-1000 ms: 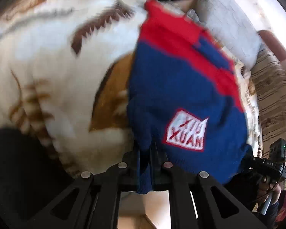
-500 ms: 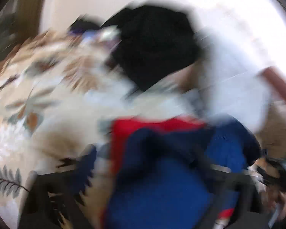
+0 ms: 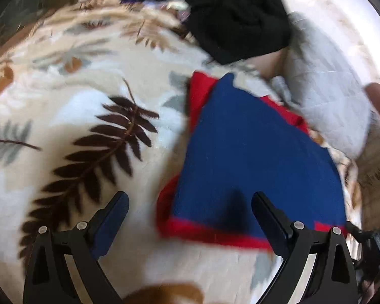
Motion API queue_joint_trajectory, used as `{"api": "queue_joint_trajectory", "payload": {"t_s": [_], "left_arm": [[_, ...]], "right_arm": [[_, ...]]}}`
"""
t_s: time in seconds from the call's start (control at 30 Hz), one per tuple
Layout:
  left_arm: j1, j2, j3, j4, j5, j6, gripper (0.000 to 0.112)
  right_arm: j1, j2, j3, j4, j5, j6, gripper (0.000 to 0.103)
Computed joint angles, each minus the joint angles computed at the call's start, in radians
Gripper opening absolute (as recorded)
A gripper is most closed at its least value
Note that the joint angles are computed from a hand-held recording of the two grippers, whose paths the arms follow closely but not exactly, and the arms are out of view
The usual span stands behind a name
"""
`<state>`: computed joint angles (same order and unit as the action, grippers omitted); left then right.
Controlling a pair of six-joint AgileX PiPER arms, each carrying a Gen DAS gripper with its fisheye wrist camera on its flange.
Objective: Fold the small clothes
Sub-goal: 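Lay the hem over the collar and open both grippers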
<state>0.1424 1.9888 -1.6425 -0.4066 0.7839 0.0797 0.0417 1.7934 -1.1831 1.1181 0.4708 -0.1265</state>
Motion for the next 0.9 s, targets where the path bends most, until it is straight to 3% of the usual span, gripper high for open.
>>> {"api": "queue_joint_trajectory", "payload": {"t_s": [0.03,0.07,0.1,0.13,0.17,0.27,0.37,0.5,0.57,0.6,0.67,0.7,0.73,0.8,0.9], "left_arm": [[-0.015,0.010,-0.016,0.057,-0.003,-0.063,0.094],[-0.030,0.024,-0.047,0.117,-0.001,-0.135,0.084],[-0.038,0.047,-0.103,0.140,0.037,-0.166,0.030],[-0.040,0.088,-0.185,0.124,0.115,-0.158,0.022],[-0.041,0.093,-0.231,0.140,0.161,-0.190,0.017],[-0.024,-0.035,-0.158,0.103,0.133,-0.130,0.006],[0.017,-0.227,0.044,0.039,0.064,-0.020,0.006],[0.076,-0.357,0.338,0.021,0.011,0.105,0.010],[0.104,-0.317,0.413,0.009,0.000,0.197,0.035],[0.128,-0.328,0.443,-0.057,-0.026,0.258,0.036],[0.146,-0.346,0.431,-0.069,-0.030,0.285,0.058],[0.145,-0.353,0.417,-0.059,-0.036,0.276,0.072],[0.153,-0.360,0.406,-0.090,-0.050,0.306,0.075],[0.157,-0.346,0.349,-0.131,-0.038,0.359,0.075],[0.132,-0.267,0.215,-0.149,-0.003,0.395,0.075]], "right_arm": [[0.002,0.018,-0.014,-0.007,-0.026,0.051,0.070],[0.004,0.034,-0.035,-0.055,-0.041,0.137,0.062],[0.006,0.073,-0.082,-0.142,-0.022,0.229,0.025],[0.006,0.094,-0.119,-0.195,0.003,0.292,0.016],[0.017,0.091,-0.148,-0.288,0.018,0.375,0.015],[0.065,0.009,-0.211,-0.527,0.050,0.510,0.011],[0.106,-0.106,-0.199,-0.642,0.105,0.540,0.010],[0.156,-0.246,0.034,-0.651,0.099,0.492,0.014],[0.119,-0.262,0.165,-0.581,0.105,0.372,0.024],[0.097,-0.286,0.237,-0.486,0.072,0.309,0.034],[0.053,-0.332,0.285,-0.381,0.067,0.234,0.035],[0.041,-0.345,0.279,-0.389,0.082,0.239,0.048],[0.040,-0.370,0.277,-0.437,0.072,0.284,0.070],[0.062,-0.416,0.247,-0.617,0.045,0.424,0.071],[0.074,-0.349,0.093,-0.745,0.097,0.437,0.071]]}}
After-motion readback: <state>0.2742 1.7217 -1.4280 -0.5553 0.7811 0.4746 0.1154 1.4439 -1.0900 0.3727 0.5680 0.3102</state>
